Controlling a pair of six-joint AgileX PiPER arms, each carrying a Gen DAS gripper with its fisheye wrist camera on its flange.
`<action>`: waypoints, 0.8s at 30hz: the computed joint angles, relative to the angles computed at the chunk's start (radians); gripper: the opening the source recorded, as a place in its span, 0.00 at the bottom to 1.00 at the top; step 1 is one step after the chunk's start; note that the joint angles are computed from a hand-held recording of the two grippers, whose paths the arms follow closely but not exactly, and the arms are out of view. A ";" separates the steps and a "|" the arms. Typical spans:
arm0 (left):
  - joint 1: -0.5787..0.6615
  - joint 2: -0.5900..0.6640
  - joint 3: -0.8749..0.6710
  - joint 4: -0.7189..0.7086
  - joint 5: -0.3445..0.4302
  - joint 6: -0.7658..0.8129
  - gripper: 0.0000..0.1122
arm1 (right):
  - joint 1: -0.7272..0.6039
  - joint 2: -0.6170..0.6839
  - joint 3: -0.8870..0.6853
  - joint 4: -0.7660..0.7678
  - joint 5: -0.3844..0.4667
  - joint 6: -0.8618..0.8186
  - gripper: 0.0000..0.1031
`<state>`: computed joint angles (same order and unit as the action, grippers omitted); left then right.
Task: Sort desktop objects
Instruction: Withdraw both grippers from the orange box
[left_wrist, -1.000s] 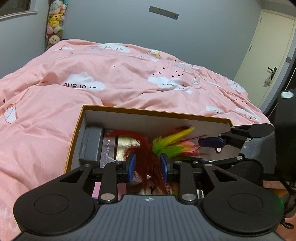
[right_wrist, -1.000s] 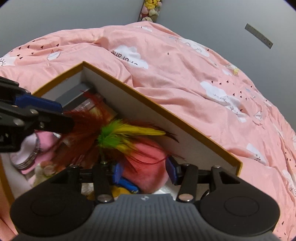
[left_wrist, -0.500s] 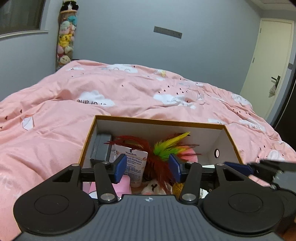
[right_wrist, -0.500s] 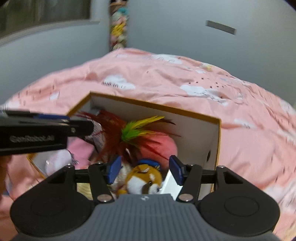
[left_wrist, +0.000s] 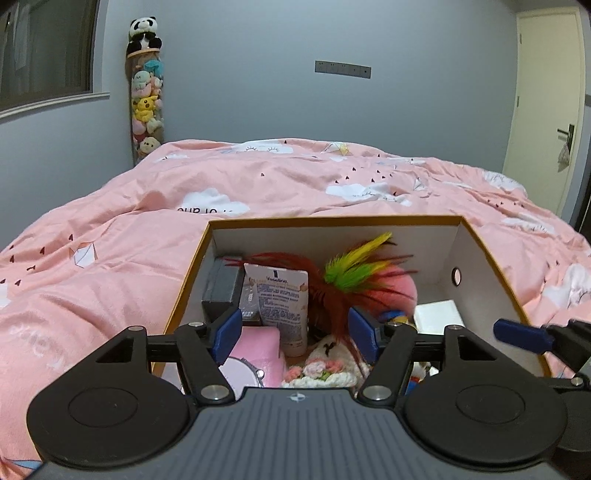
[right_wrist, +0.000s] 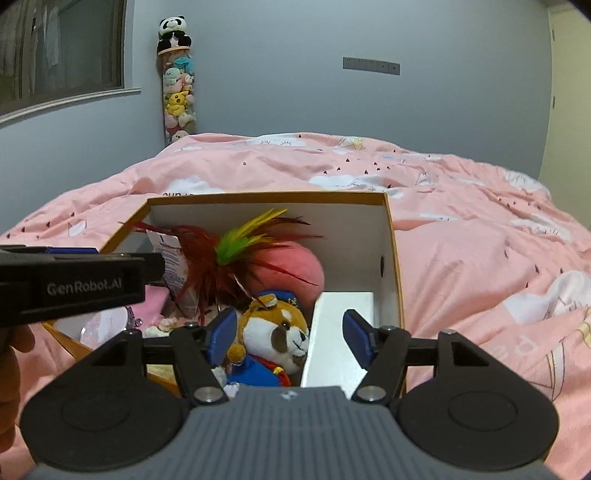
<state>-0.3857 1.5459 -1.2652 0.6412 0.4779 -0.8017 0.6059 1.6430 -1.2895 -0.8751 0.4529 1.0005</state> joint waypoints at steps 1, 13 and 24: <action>-0.004 0.002 0.004 0.018 0.003 -0.014 0.67 | 0.002 0.000 0.007 -0.024 -0.003 0.022 0.64; 0.000 0.037 -0.001 -0.027 0.038 0.024 0.67 | 0.004 0.005 0.034 -0.012 -0.009 0.022 0.65; 0.021 0.061 -0.029 -0.191 0.067 0.159 0.68 | 0.018 0.015 0.039 -0.049 -0.013 0.036 0.70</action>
<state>-0.3645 1.6066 -1.2941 0.4506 0.5448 -0.6422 0.6238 1.6576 -1.2506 -0.9238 0.4399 1.0368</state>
